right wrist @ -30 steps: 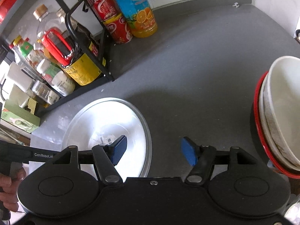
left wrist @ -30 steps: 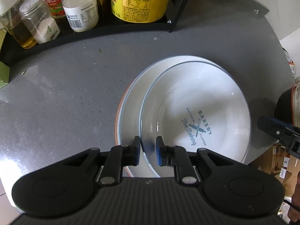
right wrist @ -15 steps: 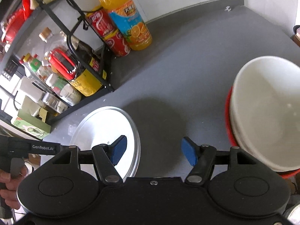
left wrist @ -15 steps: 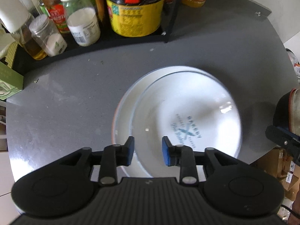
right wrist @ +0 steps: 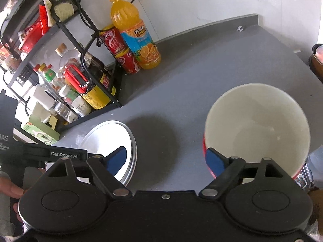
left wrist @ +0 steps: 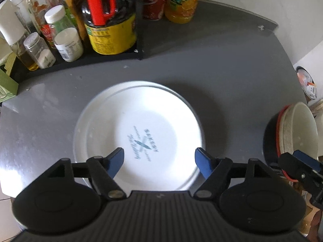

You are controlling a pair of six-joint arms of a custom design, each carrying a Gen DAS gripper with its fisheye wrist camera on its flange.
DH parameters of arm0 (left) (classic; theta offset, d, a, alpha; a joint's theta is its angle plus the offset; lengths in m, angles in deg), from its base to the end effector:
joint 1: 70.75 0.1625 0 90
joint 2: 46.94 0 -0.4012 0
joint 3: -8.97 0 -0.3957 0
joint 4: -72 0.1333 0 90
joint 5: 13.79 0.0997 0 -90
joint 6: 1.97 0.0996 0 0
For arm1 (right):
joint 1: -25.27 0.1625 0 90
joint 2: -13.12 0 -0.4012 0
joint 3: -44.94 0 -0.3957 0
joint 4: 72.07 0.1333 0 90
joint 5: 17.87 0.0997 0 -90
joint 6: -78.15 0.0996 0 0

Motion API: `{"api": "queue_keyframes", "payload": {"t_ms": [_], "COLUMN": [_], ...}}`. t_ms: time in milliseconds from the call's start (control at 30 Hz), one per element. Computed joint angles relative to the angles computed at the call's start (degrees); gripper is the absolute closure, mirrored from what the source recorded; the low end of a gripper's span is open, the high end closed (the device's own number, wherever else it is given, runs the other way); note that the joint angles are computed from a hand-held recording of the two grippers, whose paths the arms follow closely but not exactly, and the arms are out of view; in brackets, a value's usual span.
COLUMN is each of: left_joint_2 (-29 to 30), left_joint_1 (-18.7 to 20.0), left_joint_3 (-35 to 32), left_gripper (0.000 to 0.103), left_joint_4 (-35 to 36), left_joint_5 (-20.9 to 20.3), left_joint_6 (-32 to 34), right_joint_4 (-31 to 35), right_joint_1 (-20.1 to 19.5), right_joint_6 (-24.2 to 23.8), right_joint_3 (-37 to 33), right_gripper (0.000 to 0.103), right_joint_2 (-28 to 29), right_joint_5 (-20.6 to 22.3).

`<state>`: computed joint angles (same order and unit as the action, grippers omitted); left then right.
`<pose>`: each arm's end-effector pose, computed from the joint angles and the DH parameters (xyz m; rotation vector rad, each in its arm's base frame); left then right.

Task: Organize plates and bowls
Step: 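Move both grippers to the rim of the red bowl holding nested bowls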

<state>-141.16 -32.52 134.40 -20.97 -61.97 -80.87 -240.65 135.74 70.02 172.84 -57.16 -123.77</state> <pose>-0.1605 -0.3807 0.2450 -0.3309 2.3323 -0.5680 0.2653 -0.4076 0.1522 0.6332 -2.7824 0.5674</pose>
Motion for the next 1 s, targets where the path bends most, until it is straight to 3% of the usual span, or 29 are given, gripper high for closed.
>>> {"api": "queue_keyframes", "payload": {"t_ms": [267,1000], "left_joint_2": [3.4,12.9], "left_joint_1": [-3.2,-10.1], "left_joint_3": [-0.9,-2.0], "left_gripper": [0.017,0.014], "left_joint_4": [2.0,-6.6], "left_joint_5": [-0.7,-0.8], "left_joint_6": [-6.5,-17.5], "right_joint_4": [1.7,11.7], "right_joint_1": [-2.1,-10.1], "right_joint_6": [-3.7,-12.1], "right_joint_3": [1.5,4.1], "right_gripper": [0.009,0.007], "right_joint_2": [-4.8,-17.2], "right_joint_5": [0.8,2.4]}}
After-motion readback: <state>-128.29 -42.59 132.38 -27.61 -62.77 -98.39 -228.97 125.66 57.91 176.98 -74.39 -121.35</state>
